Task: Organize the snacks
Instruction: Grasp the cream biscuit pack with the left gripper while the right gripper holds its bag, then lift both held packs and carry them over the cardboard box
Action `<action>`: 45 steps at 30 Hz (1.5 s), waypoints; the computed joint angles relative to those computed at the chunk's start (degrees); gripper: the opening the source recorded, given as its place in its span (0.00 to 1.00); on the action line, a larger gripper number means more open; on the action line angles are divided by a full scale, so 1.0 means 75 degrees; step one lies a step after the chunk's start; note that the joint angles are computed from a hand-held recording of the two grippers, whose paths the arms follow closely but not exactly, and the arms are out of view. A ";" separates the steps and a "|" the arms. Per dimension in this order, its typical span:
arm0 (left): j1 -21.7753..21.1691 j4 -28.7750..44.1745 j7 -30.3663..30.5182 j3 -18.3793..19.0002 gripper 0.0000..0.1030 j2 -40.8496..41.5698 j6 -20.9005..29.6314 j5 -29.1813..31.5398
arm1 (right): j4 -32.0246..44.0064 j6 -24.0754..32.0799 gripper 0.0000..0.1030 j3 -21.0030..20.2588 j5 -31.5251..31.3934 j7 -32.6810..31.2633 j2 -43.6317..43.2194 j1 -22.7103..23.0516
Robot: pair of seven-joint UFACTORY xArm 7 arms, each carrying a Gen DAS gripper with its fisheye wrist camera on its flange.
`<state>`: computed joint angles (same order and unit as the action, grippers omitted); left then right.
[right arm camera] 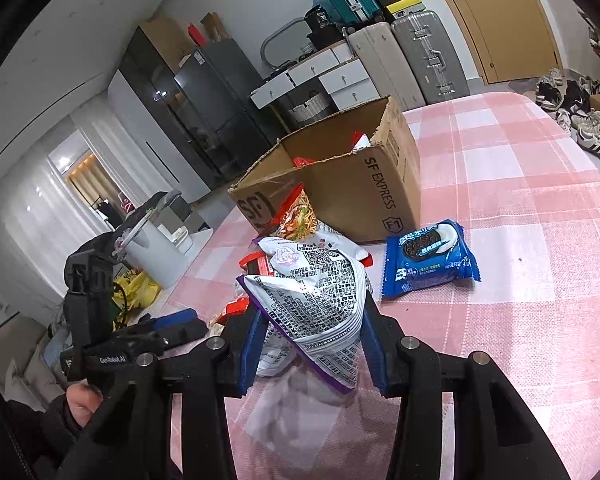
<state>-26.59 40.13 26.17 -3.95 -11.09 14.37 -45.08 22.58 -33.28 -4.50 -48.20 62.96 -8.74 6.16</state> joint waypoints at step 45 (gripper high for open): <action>0.0770 0.0657 0.2517 -0.0396 0.63 0.0479 0.1375 0.0105 | -0.0195 -0.0164 0.43 -0.0032 0.0091 -0.0003 -0.0137 -0.0058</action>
<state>-20.81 45.06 45.05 -6.92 -7.50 24.68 -44.29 21.12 -34.52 -4.74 -47.52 62.93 -9.77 5.72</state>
